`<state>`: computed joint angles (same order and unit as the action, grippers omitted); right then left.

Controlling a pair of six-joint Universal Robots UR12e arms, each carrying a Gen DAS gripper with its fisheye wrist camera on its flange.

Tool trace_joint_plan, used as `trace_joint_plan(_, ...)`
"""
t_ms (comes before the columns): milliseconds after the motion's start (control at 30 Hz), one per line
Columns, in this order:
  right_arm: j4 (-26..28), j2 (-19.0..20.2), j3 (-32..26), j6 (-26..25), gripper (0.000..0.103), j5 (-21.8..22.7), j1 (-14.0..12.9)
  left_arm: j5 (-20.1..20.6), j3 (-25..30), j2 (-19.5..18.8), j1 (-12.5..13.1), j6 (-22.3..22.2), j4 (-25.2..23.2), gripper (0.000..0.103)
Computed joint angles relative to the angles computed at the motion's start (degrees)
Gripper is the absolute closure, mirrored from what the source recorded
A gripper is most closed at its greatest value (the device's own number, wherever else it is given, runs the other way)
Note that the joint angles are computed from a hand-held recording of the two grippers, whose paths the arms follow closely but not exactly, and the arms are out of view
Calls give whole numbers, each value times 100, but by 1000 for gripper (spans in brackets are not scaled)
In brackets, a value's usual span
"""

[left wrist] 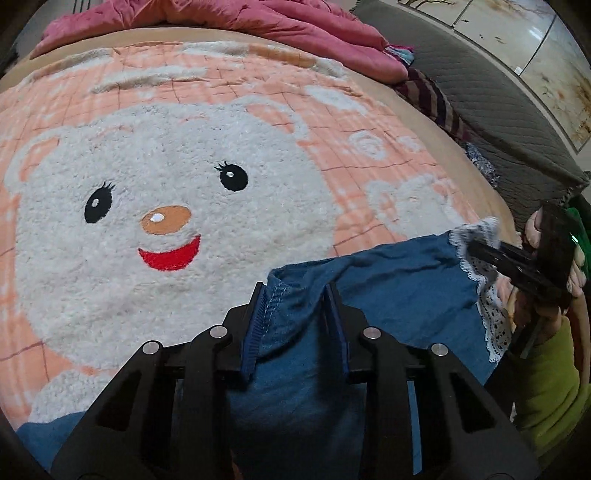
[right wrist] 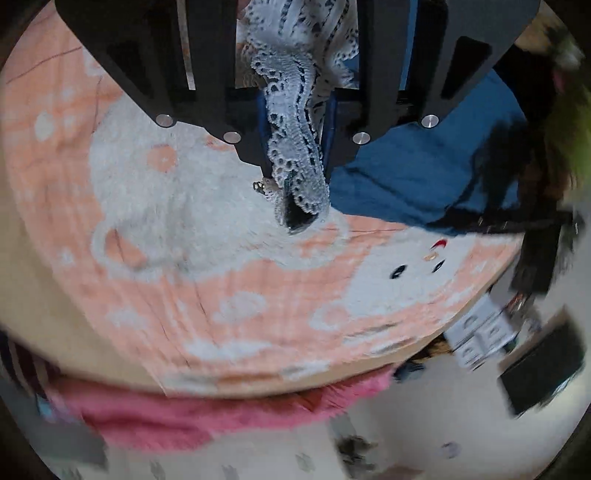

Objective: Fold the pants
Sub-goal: 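Grasp the lace trim with the right gripper and lift it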

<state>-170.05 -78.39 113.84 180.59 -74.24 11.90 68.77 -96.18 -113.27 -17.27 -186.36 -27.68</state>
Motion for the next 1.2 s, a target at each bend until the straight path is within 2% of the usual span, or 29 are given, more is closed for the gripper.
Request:
trace_joint_plan(67,-75,-29,16,-417,81,-243,116,42,61,-48,2,-39,-140,80)
trace_joint_plan(200,-136,-26,30,-866,81,-349,224,51,130,-118,-15,-16,-284,78)
trace_joint_plan(267,-25,18,-22,-723,81,-505,249,42,138,-131,-15,-40,-267,78)
trace_joint_plan(333,118,68,-98,-492,83,-734,272,85,135,-132,-18,-111,-229,91)
trace_joint_plan(400,123,108,-146,-283,85,-1046,310,113,115,-115,-17,-202,-137,98)
trace_joint_plan(533,-28,101,-150,-64,87,-1397,365,232,53,-61,-36,-352,413,101)
trace_joint_plan(633,-138,151,-280,-57,87,-1523,385,509,145,-76,-115,-251,506,102)
trace_joint_plan(733,-166,218,-427,-154,87,-1534,367,517,270,-141,-120,-292,538,103)
trace_joint_plan(800,45,291,-576,-223,87,-1585,357,542,335,-176,-125,-300,472,103)
trace_joint_plan(867,782,366,-774,-164,87,-1488,297,613,374,-205,-128,-314,412,103)
trace_joint_plan(967,1380,479,-887,30,82,-1279,196,608,283,-179,-94,-471,520,103)
trace_joint_plan(1067,1187,484,-780,246,71,-1185,128,865,190,-117,-107,-551,657,102)
trace_joint_plan(1133,1018,372,-630,578,51,-1130,46,1015,90,-35,-104,-600,818,102)
trace_joint_plan(1200,748,201,-397,780,50,-1023,-35,1159,3,44,-102,-609,958,100)
